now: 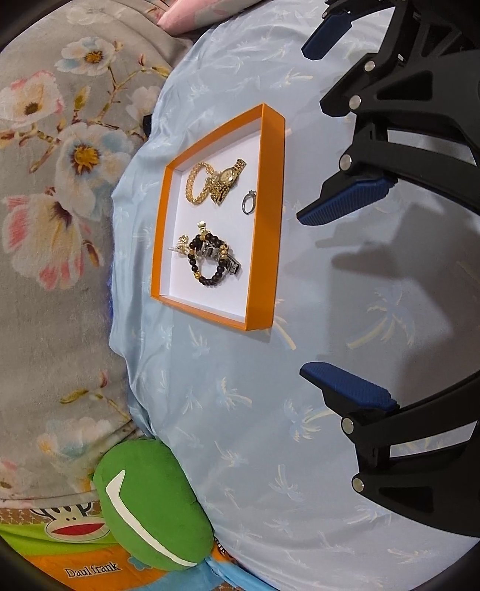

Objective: Organize jewelry

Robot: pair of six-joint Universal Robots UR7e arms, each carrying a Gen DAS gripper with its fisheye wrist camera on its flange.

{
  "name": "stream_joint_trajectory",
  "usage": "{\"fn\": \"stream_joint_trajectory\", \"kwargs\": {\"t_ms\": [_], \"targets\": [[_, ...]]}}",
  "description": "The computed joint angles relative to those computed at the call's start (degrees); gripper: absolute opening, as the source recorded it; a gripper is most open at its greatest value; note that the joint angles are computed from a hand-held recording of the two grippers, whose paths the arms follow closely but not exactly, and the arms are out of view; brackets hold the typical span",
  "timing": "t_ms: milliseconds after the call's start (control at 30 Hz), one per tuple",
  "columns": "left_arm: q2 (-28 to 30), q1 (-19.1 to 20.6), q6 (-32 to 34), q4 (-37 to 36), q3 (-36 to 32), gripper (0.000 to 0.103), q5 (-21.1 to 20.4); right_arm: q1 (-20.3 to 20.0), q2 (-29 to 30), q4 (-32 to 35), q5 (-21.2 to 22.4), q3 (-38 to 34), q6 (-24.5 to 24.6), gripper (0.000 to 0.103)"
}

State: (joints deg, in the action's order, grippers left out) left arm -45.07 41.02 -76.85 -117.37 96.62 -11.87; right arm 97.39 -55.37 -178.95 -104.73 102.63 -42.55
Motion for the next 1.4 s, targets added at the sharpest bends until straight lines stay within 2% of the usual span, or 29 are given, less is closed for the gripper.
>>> {"fn": "stream_joint_trajectory", "kwargs": {"t_ms": [300, 967, 1400], "targets": [[0.1, 0.3, -5.9, 8.6, -2.0, 0.074, -0.6, 0.4, 0.6, 0.7, -1.8, -0.7, 0.5, 0.076], [0.8, 0.2, -17.9, 24.6, -5.8, 0.076, -0.4, 0.4, 0.6, 0.9, -1.8, -0.9, 0.5, 0.076], [1.2, 0.2, -21.9, 30.2, -7.4, 0.076, -0.3, 0.3, 0.6, 0.7, -1.6, -0.8, 0.4, 0.076]]}}
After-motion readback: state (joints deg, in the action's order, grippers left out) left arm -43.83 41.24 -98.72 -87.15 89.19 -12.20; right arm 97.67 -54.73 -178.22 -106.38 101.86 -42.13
